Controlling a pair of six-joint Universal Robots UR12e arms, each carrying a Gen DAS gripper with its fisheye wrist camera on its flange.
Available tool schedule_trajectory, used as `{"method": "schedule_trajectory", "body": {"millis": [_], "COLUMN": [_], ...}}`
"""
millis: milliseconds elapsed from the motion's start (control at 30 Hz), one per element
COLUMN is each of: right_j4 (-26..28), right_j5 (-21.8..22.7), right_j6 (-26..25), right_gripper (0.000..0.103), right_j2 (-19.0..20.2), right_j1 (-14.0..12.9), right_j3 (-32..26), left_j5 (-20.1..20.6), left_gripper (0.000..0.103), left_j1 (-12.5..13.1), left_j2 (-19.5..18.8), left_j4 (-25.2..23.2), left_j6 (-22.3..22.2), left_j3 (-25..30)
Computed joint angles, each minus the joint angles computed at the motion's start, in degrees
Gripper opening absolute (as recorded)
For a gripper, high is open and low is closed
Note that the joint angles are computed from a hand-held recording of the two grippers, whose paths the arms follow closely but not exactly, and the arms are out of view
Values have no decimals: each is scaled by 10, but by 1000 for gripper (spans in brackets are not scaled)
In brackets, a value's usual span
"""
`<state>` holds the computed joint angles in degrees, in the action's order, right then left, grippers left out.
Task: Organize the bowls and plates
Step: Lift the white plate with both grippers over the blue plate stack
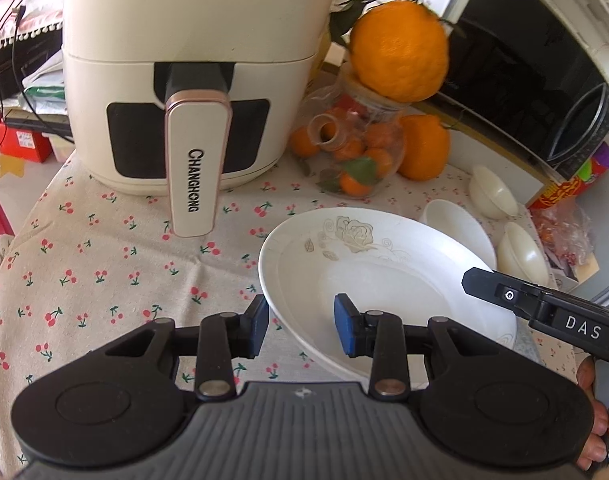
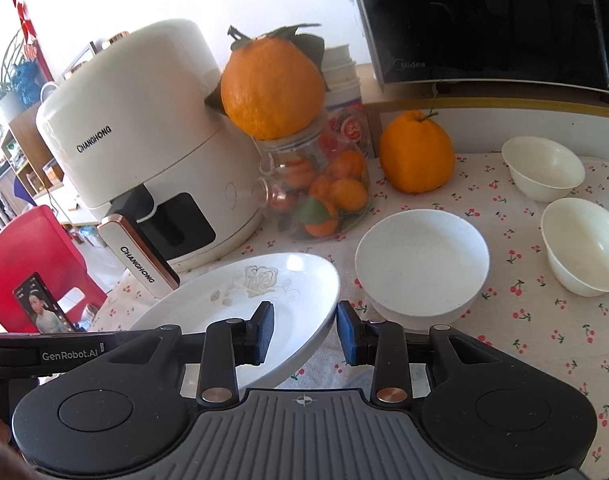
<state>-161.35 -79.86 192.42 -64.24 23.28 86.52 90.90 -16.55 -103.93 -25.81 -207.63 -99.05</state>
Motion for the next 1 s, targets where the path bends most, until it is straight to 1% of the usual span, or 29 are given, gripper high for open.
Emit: {"method": "schedule_trajectory", "body": {"millis": [233, 500, 733, 1000], "right_j4": [-17, -31, -44, -43], "right_j5": [3, 3, -12, -30], "right_j6": [7, 21, 35, 46], "right_gripper": [33, 33, 34, 34], "right_j2": [-19, -45, -65, -88], "right_j1": [-6, -18, -27, -40], "right_j3": [23, 55, 82, 114], "left_j5": [0, -16, -21, -32], "left_gripper": [32, 32, 32, 32], "left_j1": [-9, -19, -33, -49], "left_j2": [-2, -8, -19, -32], "left_j4": [14, 20, 31, 21], "left_j6": [18, 33, 55, 78], "left_j3": [2, 11, 22, 35]}}
